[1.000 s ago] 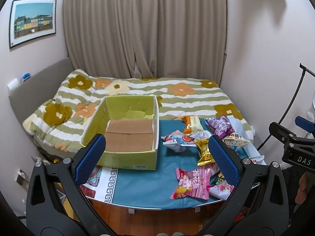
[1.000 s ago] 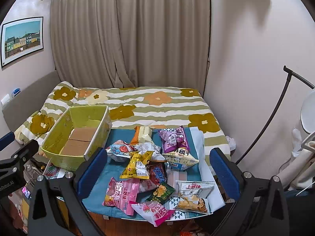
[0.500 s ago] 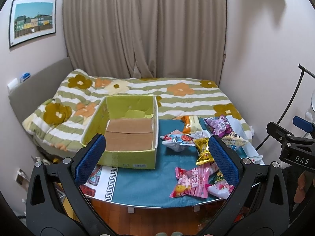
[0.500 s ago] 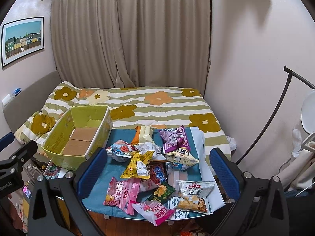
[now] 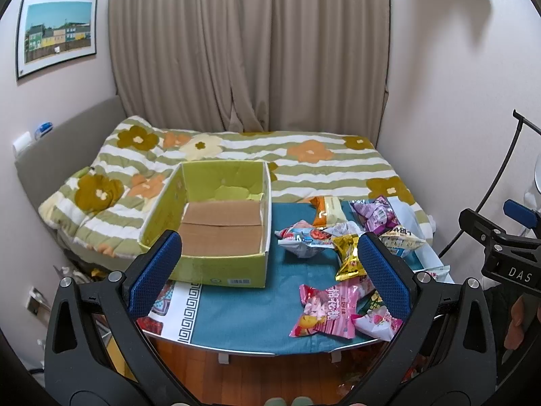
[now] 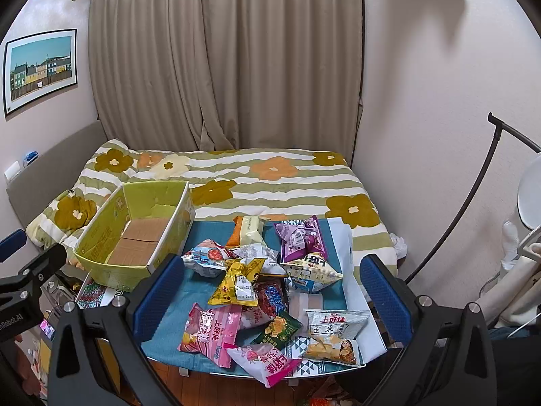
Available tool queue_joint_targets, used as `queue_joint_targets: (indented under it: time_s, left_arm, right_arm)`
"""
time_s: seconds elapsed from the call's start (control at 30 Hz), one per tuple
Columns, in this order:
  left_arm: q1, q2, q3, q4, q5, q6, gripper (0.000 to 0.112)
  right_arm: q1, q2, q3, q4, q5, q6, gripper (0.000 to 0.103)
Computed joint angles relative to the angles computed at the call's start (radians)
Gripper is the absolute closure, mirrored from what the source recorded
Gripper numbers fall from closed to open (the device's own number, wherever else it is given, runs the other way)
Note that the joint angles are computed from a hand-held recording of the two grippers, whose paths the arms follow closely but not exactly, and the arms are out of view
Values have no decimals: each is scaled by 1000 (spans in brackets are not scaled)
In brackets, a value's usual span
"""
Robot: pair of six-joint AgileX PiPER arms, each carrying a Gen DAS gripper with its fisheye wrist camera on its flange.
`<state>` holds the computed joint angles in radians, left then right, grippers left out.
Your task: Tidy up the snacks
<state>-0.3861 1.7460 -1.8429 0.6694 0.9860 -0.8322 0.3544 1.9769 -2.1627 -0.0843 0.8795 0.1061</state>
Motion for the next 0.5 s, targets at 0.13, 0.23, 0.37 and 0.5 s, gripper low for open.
queue_joint_targets:
  time_s: [0.13, 0.23, 0.37, 0.5]
  left_arm:
    - [4, -1, 0, -4, -2, 6, 10]
    - [2, 1, -3, -1, 1, 4, 10]
    - [1, 4, -15, -8, 11, 12, 10]
    - [-2, 9, -25, -5, 19, 13, 10]
  right_arm:
    - [-1, 3, -7, 0, 3, 0, 0]
    - [-4, 4, -9, 4, 4, -2, 0]
    - [-4, 3, -9, 4, 5, -1, 0]
    - [-6, 3, -10, 7, 5, -3, 0]
